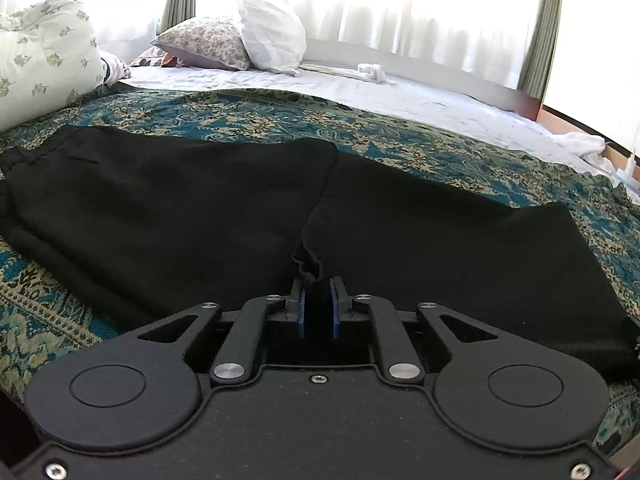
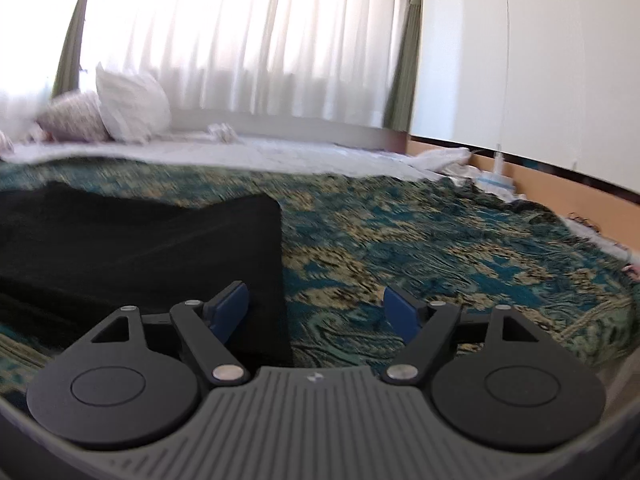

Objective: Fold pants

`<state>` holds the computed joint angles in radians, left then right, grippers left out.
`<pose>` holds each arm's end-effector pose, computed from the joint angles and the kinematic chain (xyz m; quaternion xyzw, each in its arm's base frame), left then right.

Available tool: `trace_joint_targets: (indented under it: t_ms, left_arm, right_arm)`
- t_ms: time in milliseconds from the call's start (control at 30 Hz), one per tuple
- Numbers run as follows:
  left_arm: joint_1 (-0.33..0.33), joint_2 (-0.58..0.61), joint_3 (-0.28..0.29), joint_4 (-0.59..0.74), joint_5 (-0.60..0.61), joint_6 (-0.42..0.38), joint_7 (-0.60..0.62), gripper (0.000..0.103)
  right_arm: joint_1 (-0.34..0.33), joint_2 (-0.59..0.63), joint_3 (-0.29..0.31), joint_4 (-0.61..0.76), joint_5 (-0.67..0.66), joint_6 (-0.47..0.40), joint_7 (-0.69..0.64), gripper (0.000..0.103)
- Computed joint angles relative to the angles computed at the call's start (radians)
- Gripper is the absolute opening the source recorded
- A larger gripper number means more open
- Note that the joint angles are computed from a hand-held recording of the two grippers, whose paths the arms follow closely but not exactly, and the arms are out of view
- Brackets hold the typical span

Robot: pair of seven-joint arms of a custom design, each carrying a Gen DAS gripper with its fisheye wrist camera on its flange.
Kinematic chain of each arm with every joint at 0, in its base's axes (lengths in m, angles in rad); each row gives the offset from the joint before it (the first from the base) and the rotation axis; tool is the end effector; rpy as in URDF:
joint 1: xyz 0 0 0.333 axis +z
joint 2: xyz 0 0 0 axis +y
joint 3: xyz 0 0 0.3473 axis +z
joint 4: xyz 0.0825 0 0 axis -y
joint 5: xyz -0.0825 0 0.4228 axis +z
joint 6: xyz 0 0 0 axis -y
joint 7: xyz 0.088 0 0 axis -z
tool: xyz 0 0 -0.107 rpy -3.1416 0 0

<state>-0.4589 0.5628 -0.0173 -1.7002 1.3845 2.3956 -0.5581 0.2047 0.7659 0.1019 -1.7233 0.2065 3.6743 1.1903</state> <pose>0.6609 -0.3303 0.2869 -0.7881 0.4058 -0.2729 0.3738 0.7300 0.1846 0.2800 -0.6856 0.4726 -0.3865 0.3965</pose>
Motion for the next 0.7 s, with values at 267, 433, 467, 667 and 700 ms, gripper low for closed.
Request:
trace_joint_targets:
  t_ms: [267, 433, 467, 667, 700]
  left_arm:
    - [0.014, -0.032, 0.008, -0.038, 0.066, 0.062, -0.043, 0.031]
    - [0.048, -0.079, 0.004, -0.070, 0.152, 0.099, -0.091, 0.042]
    - [0.062, -0.079, 0.001, -0.060, 0.159, 0.115, -0.070, 0.043]
    - [0.153, 0.043, -0.012, 0.134, -0.030, 0.247, 0.234, 0.050]
    - [0.157, 0.073, -0.012, 0.176, -0.077, 0.239, 0.287, 0.046]
  right_arm:
    - [0.106, 0.006, -0.105, 0.033, 0.210, -0.063, -0.138, 0.087]
    - [0.019, -0.015, -0.016, 0.005, 0.095, -0.009, -0.088, 0.087]
    - [0.020, -0.014, -0.015, 0.010, 0.086, -0.007, -0.084, 0.087]
    - [0.062, 0.022, -0.032, 0.093, 0.094, -0.043, -0.094, 0.087]
    - [0.068, 0.028, -0.034, 0.104, 0.098, -0.051, -0.095, 0.087]
